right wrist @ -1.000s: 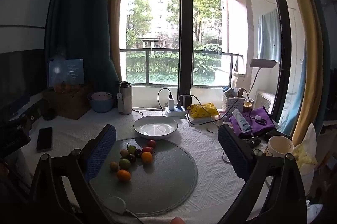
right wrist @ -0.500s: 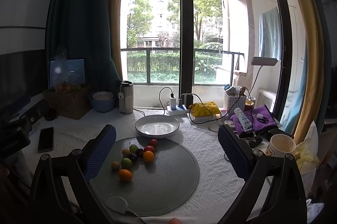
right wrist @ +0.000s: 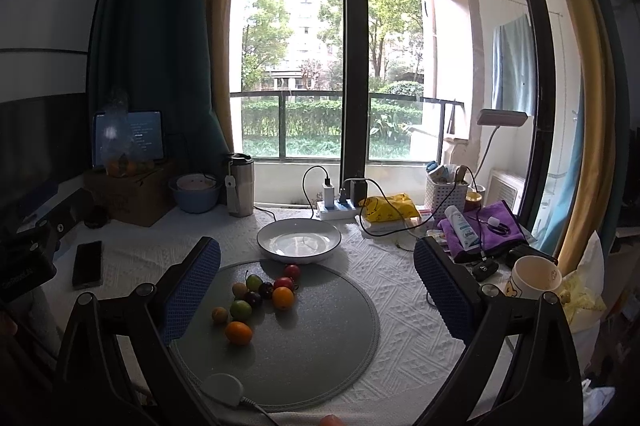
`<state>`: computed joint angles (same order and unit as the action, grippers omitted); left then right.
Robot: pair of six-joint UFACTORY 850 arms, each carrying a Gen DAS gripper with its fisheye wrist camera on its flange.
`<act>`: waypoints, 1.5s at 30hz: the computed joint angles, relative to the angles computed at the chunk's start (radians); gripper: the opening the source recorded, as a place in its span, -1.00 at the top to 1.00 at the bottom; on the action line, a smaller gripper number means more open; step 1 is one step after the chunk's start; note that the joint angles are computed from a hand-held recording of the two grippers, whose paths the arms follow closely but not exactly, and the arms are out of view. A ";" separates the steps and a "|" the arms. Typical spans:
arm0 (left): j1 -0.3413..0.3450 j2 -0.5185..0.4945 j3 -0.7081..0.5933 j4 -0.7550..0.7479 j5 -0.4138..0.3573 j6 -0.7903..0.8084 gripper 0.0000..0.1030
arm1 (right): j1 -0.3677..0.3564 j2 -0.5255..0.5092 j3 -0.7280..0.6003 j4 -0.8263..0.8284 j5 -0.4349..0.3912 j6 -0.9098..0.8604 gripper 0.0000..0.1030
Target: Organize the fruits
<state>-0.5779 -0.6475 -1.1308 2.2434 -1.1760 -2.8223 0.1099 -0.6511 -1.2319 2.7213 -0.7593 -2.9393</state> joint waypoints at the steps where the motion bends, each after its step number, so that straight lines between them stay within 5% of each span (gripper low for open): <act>1: -0.001 -0.001 0.000 -0.002 -0.001 0.001 -0.98 | 0.000 0.000 0.000 -0.002 0.000 0.001 -0.93; 45: -0.002 -0.007 -0.006 0.013 0.019 -0.004 -0.98 | 0.006 -0.004 -0.009 0.003 0.027 -0.019 -0.93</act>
<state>-0.5798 -0.6542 -1.1367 2.2568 -1.1571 -2.8267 0.1162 -0.6554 -1.2407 2.7245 -0.7318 -2.9583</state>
